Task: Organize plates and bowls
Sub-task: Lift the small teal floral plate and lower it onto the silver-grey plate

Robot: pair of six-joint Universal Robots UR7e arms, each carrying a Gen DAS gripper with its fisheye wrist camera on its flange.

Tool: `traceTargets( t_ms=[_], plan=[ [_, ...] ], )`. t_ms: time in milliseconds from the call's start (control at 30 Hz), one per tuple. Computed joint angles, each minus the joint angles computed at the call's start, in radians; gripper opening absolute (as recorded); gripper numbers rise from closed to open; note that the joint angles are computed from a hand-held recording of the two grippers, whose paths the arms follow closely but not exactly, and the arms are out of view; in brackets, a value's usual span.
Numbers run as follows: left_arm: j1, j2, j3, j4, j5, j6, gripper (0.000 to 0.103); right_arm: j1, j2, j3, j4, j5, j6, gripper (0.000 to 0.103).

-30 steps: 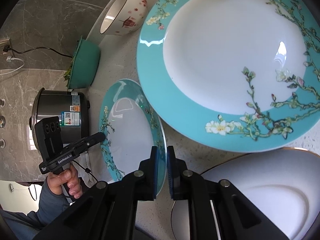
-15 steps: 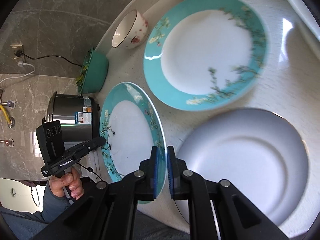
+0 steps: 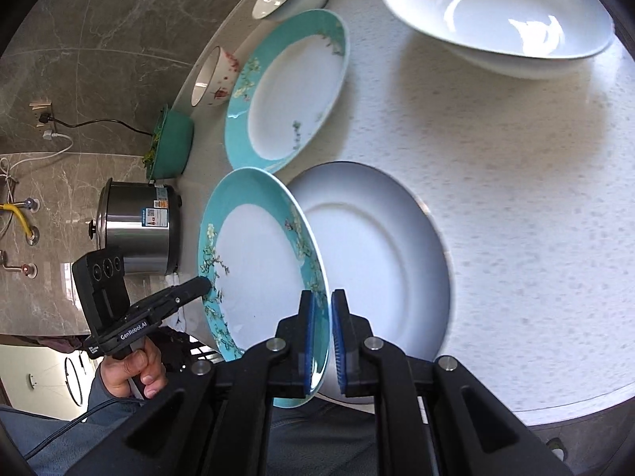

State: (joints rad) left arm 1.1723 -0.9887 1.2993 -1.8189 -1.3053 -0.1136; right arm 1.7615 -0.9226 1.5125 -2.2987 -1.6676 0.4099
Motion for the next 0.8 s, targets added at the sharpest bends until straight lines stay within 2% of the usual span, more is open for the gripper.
traceTargets(
  t_ms=[300, 800],
  plan=[
    [-0.041, -0.011, 0.123, -0.090, 0.048, -0.055, 0.011, -0.041, -0.045, 0.037, 0.026, 0.000, -0.063, 0.014],
    [-0.033, 0.014, 0.128, -0.117, 0.073, -0.056, 0.011, -0.062, -0.053, 0.071, -0.010, -0.001, -0.102, 0.014]
  ],
)
